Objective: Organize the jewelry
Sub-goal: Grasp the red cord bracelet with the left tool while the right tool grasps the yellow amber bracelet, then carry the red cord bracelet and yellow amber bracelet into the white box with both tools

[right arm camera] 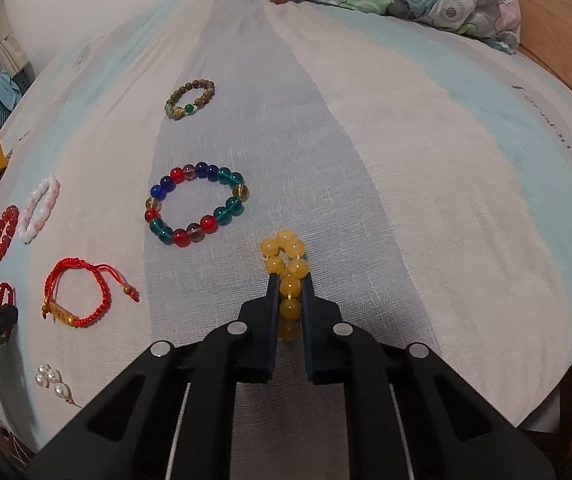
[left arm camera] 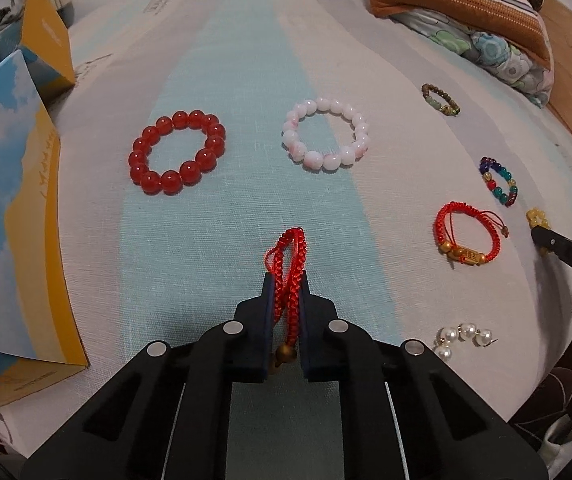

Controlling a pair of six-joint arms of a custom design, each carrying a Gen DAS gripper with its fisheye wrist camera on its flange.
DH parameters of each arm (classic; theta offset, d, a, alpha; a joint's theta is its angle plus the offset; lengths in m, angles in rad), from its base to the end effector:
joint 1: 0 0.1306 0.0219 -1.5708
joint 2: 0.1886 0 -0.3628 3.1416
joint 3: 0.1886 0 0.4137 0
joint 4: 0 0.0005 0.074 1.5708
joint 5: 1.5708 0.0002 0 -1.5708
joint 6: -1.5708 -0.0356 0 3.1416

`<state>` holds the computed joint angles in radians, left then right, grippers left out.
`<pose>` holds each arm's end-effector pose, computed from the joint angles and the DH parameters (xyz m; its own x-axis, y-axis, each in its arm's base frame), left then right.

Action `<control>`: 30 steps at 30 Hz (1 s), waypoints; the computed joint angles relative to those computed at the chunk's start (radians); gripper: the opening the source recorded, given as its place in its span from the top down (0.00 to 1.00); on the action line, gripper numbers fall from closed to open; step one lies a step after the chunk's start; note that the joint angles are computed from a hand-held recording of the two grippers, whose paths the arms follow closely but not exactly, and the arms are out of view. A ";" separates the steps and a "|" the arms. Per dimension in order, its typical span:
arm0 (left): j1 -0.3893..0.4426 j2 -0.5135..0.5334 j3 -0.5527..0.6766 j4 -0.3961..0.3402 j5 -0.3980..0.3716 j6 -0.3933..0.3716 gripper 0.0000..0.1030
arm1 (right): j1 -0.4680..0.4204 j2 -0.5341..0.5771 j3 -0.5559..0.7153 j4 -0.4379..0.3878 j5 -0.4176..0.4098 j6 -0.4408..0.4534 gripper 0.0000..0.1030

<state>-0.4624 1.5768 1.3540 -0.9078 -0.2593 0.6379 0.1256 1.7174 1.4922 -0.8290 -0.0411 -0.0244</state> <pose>0.4885 -0.2339 0.2970 -0.8490 -0.2200 -0.4804 -0.2143 0.9744 -0.0674 0.5936 0.0759 0.2855 -0.8659 -0.0848 -0.4929 -0.1242 0.9911 0.0478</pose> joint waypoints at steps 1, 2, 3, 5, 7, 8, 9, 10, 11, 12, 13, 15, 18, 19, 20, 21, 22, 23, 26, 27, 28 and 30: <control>0.000 0.000 0.001 0.000 0.001 0.000 0.91 | 0.000 -0.002 -0.002 0.002 0.000 -0.001 0.91; 0.000 0.000 0.002 0.000 0.000 0.000 0.91 | 0.000 -0.006 -0.005 0.005 0.000 -0.002 0.91; 0.000 0.000 0.003 0.000 0.000 0.000 0.91 | 0.001 -0.009 -0.008 0.009 0.000 -0.003 0.91; -0.001 0.000 0.004 0.000 -0.002 -0.001 0.91 | 0.000 -0.016 -0.013 0.015 -0.005 -0.005 0.91; -0.002 0.001 0.005 0.001 -0.004 -0.003 0.91 | 0.001 -0.020 -0.017 0.019 -0.008 -0.004 0.91; -0.003 -0.001 0.004 0.002 -0.004 -0.004 0.91 | 0.002 -0.022 -0.018 0.021 -0.009 -0.003 0.91; -0.003 -0.002 0.004 0.002 -0.005 -0.005 0.91 | 0.002 -0.023 -0.019 0.022 -0.008 -0.002 0.91; -0.005 -0.004 0.004 0.002 -0.006 -0.007 0.91 | 0.003 -0.025 -0.021 0.024 -0.007 -0.001 0.91; -0.005 -0.006 0.004 0.003 -0.007 -0.007 0.91 | 0.003 -0.027 -0.022 0.025 -0.008 -0.001 0.91; -0.006 -0.009 0.003 0.003 -0.010 -0.009 0.91 | 0.003 -0.030 -0.024 0.028 -0.010 0.000 0.91; -0.008 -0.012 0.003 0.003 -0.014 -0.009 0.91 | 0.001 -0.033 -0.026 0.030 -0.012 0.000 0.91; -0.009 -0.021 0.002 0.005 -0.020 -0.009 0.91 | 0.000 -0.041 -0.029 0.035 -0.019 -0.003 0.91; -0.007 -0.025 0.009 -0.005 -0.016 -0.001 0.91 | -0.001 -0.058 -0.036 0.043 -0.028 -0.012 0.91; -0.007 -0.028 0.011 -0.005 -0.016 0.000 0.91 | 0.000 -0.065 -0.037 0.045 -0.029 -0.015 0.91; -0.007 -0.034 0.014 -0.008 -0.015 0.002 0.91 | 0.002 -0.075 -0.040 0.049 -0.030 -0.015 0.91; -0.007 -0.039 0.015 -0.009 -0.014 0.004 0.91 | 0.004 -0.084 -0.043 0.051 -0.033 -0.016 0.91; -0.008 -0.046 0.019 -0.013 -0.015 0.004 0.91 | 0.007 -0.091 -0.044 0.050 -0.037 -0.017 0.91; -0.011 -0.050 0.022 -0.018 -0.020 0.003 0.91 | 0.010 -0.098 -0.044 0.049 -0.040 -0.018 0.91; -0.012 -0.071 0.036 -0.034 -0.028 -0.005 0.91 | 0.025 -0.116 -0.044 0.045 -0.041 -0.019 0.91; -0.009 -0.079 0.039 -0.037 -0.025 -0.005 0.91 | 0.032 -0.121 -0.042 0.041 -0.043 -0.021 0.91; -0.006 -0.087 0.043 -0.043 -0.027 -0.006 0.91 | 0.039 -0.124 -0.038 0.037 -0.046 -0.024 0.91; -0.004 -0.102 0.055 -0.064 -0.052 -0.012 0.91 | 0.051 -0.130 -0.033 0.031 -0.045 -0.024 0.91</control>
